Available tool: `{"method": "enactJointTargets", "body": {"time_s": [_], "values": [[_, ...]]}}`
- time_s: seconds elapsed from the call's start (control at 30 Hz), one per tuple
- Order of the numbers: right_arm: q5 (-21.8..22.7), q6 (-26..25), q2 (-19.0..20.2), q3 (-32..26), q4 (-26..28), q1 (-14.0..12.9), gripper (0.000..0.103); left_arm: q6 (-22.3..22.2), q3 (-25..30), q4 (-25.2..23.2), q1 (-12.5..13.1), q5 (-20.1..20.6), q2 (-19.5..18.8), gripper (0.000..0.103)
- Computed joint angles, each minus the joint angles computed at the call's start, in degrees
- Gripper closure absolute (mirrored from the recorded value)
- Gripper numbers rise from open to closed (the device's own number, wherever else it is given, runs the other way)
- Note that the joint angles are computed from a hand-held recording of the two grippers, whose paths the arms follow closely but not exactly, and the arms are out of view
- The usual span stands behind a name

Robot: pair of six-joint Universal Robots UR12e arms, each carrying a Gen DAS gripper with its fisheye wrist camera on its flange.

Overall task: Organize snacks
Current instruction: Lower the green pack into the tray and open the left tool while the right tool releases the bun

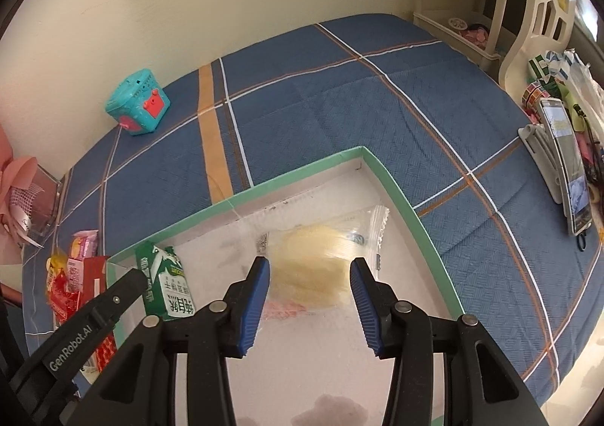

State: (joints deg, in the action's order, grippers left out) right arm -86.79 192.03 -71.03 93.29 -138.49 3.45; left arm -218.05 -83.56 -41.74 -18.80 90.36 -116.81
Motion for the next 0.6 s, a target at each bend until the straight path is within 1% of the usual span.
{"method": "enactJointTargets", "body": {"time_s": [0.1, 0.13, 0.2, 0.23, 0.27, 0.33, 0.4, 0.47, 0.53, 0.6], "values": [[0.1, -0.26, -0.39, 0.15, -0.21, 0.0, 0.052, 0.31, 0.57, -3.02, -0.19, 1.52, 0.55, 0.075], [0.37, -0.44, -0.56, 0.22, -0.2, -0.05, 0.047, 0.41, 0.65, -3.87, -0.27, 2.17, 0.86, 0.073], [0.38, -0.65, -0.91, 0.39, -0.11, -0.04, 0.041, 0.44, 0.76, -5.26, -0.4, 3.4, 1.29, 0.063], [0.35, -0.79, -0.99, 0.4, 0.0, 0.0, 0.039, 0.27, 0.76, -6.36, -0.53, 4.57, 1.68, 0.06], [0.26, -0.72, -1.09, 0.41, 0.26, 0.03, 0.038, 0.1, 0.73, -7.03, -0.61, 5.28, 1.91, 0.056], [0.23, -1.27, -1.36, 0.52, 0.65, 0.09, 0.031, -0.5, 0.62, -8.89, -0.82, 7.39, 2.46, 0.049], [-0.19, -2.05, -1.77, 0.86, 0.77, 0.27, 0.028, -1.2, 0.23, -10.2, -0.97, 9.32, 2.96, 0.035], [-0.64, -2.94, -2.19, 1.27, 0.9, 0.48, 0.025, -2.38, -0.41, -11.74, -1.14, 11.9, 3.56, 0.028], [-0.89, -3.68, -2.55, 1.77, 0.7, 0.63, 0.021, -3.24, -0.96, -13.49, -1.21, 13.89, 4.01, 0.027], [-1.28, -4.26, -2.88, 2.33, 0.72, 0.89, 0.019, -3.88, -1.65, -14.2, -1.2, 14.94, 4.45, 0.023]]}}
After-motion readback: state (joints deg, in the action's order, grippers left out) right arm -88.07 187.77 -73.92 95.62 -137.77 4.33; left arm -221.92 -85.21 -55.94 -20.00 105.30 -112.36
